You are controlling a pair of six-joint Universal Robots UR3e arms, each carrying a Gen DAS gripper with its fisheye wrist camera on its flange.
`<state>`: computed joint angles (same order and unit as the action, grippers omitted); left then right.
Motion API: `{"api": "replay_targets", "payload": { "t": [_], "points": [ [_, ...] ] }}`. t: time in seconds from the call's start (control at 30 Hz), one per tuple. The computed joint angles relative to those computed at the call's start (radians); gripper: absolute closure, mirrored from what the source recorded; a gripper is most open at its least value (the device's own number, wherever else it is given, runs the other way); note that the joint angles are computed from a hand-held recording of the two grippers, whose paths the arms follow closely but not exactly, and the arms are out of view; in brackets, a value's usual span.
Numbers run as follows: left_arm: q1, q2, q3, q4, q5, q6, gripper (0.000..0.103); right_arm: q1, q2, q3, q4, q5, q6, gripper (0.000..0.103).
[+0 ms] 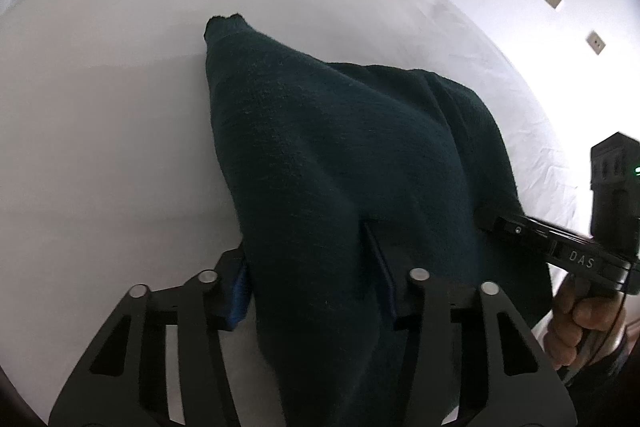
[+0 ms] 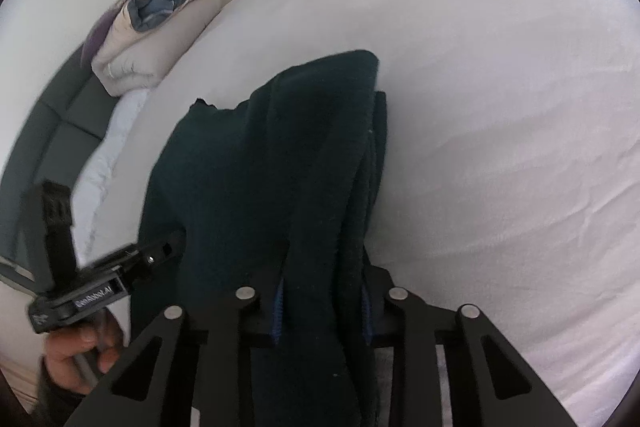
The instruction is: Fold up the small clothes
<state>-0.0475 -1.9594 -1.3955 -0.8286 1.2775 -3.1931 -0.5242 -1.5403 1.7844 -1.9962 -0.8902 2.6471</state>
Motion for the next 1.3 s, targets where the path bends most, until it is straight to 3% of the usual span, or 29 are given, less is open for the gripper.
{"api": "replay_targets", "payload": {
  "t": [0.2, 0.33, 0.6, 0.7, 0.83, 0.97, 1.07, 1.17, 1.2, 1.3],
  "points": [
    [-0.029, 0.114, -0.084, 0.002, 0.062, 0.006, 0.068, 0.079, -0.154, 0.089, -0.148, -0.127, 0.052, 0.081],
    [-0.04, 0.261, -0.173, -0.008, 0.103, 0.0, 0.068, 0.072, -0.29, 0.111, -0.084, -0.107, 0.039, 0.082],
    [0.036, 0.648, -0.41, -0.118, 0.099, 0.055, 0.068, 0.004, -0.597, 0.163, 0.248, -0.015, -0.07, 0.082],
    [0.038, 0.717, -0.447, -0.147, 0.113, 0.059, 0.068, -0.036, -0.7, 0.182, 0.385, 0.018, -0.122, 0.082],
    [0.085, 0.867, -0.535, -0.227, 0.086, 0.09, 0.068, -0.132, -0.837, 0.176, 0.652, 0.054, -0.265, 0.082],
    [0.185, 1.102, -0.64, -0.397, 0.03, 0.168, 0.068, -0.229, -0.921, 0.165, 0.883, 0.067, -0.405, 0.082],
    [0.254, 1.237, -0.721, -0.491, -0.01, 0.219, 0.068, -0.223, -0.95, 0.187, 0.903, 0.05, -0.406, 0.082],
    [0.273, 1.305, -0.808, -0.512, 0.004, 0.227, 0.066, -0.16, -0.943, 0.262, 0.779, 0.034, -0.315, 0.082],
    [0.267, 1.282, -0.847, -0.44, -0.004, 0.217, 0.065, -0.168, -0.951, 0.28, 0.78, 0.033, -0.319, 0.082],
    [0.283, 1.346, -0.887, -0.451, -0.008, 0.234, 0.059, -0.26, -0.993, 0.321, 0.878, 0.036, -0.417, 0.08]
  ]
}}
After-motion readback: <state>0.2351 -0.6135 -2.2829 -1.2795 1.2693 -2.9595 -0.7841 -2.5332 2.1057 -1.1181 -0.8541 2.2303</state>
